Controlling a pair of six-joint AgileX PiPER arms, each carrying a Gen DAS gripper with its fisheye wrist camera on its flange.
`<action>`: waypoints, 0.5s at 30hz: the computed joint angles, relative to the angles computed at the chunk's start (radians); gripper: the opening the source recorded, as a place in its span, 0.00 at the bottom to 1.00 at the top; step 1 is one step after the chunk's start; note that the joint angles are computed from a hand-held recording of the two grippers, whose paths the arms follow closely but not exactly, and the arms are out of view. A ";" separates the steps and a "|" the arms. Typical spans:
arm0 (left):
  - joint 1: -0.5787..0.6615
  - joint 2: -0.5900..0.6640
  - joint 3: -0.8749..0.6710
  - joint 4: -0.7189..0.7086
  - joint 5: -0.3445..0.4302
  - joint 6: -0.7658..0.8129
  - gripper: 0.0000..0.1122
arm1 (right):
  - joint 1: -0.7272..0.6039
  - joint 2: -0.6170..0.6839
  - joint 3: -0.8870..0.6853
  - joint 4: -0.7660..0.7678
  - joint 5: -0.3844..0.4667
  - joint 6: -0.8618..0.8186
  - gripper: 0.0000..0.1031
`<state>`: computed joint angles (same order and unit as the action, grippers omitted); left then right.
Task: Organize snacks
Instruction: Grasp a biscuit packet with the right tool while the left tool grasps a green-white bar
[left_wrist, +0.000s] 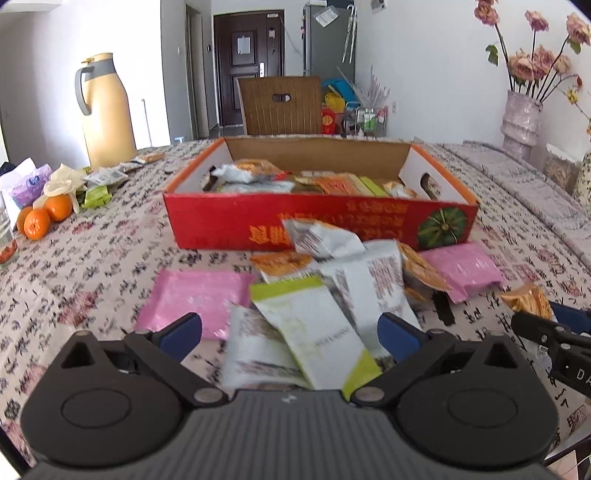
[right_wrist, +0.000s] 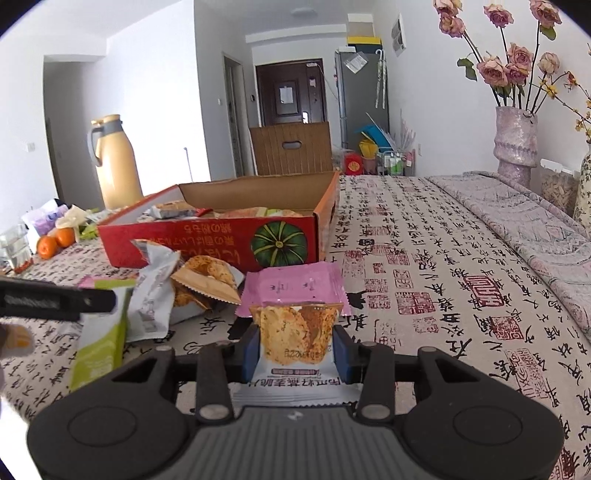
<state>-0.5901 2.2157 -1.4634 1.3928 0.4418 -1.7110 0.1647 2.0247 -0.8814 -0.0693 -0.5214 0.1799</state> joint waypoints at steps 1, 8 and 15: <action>-0.010 0.009 -0.014 -0.032 0.014 0.024 0.92 | -0.007 -0.002 0.009 -0.027 -0.011 0.018 0.39; -0.071 0.058 -0.098 -0.185 0.120 0.134 0.89 | -0.055 -0.003 0.059 -0.180 -0.084 0.115 0.39; -0.101 0.093 -0.155 -0.283 0.175 0.224 0.68 | -0.083 -0.001 0.095 -0.247 -0.136 0.165 0.39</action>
